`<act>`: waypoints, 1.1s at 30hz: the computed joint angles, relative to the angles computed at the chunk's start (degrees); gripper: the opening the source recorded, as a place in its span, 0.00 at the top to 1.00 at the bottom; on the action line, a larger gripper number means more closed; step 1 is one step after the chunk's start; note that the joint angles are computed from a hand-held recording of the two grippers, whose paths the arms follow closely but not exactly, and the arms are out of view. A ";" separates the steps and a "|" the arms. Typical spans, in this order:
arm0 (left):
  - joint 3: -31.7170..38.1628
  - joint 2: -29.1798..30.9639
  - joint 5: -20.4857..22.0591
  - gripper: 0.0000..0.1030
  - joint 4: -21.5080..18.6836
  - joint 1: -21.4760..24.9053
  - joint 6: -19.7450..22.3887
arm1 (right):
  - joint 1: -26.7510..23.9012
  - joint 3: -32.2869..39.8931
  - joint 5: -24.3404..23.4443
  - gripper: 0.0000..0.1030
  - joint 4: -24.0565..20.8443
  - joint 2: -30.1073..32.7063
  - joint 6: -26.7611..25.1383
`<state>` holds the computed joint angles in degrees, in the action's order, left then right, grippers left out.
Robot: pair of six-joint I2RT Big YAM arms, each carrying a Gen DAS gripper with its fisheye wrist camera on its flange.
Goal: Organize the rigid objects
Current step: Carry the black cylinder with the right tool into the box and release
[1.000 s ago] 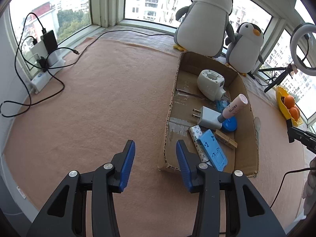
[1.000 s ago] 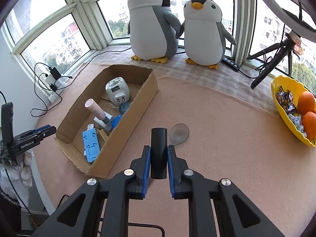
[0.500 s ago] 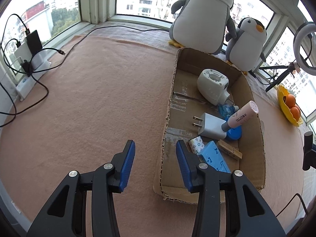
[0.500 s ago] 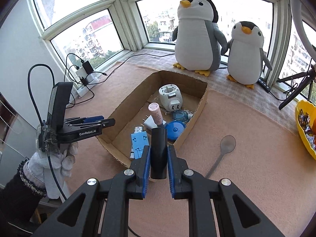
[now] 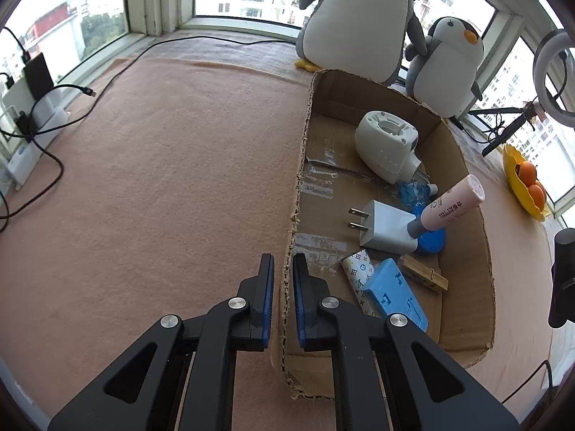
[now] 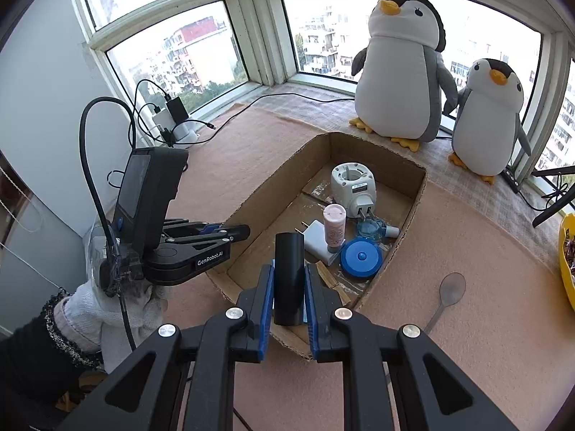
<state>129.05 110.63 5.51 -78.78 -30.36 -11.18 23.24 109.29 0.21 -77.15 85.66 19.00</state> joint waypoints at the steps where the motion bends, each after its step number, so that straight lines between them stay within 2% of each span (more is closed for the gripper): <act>1: -0.09 0.02 0.10 0.94 0.12 0.00 0.10 | 0.04 0.31 -0.10 0.86 -0.03 0.41 0.00; 18: -0.88 -0.10 1.51 0.95 1.09 0.35 -0.24 | 0.25 4.92 -0.86 0.85 -0.85 6.39 -1.80; 20: -0.85 -0.10 1.50 0.95 1.08 0.34 -0.25 | 0.11 5.22 -1.25 0.71 -0.86 6.65 -2.05; 21: -0.86 -0.12 1.40 0.95 1.10 0.31 -0.26 | 0.12 4.98 -0.89 0.56 -0.37 6.45 -2.03; 22: -0.92 -0.13 1.32 0.95 1.17 0.27 -0.30 | 0.13 4.54 -0.58 0.47 0.36 6.09 -2.09; 33: -1.10 -0.19 1.13 0.95 1.31 0.26 -0.20 | -0.44 3.25 -0.01 0.45 1.54 4.67 -1.83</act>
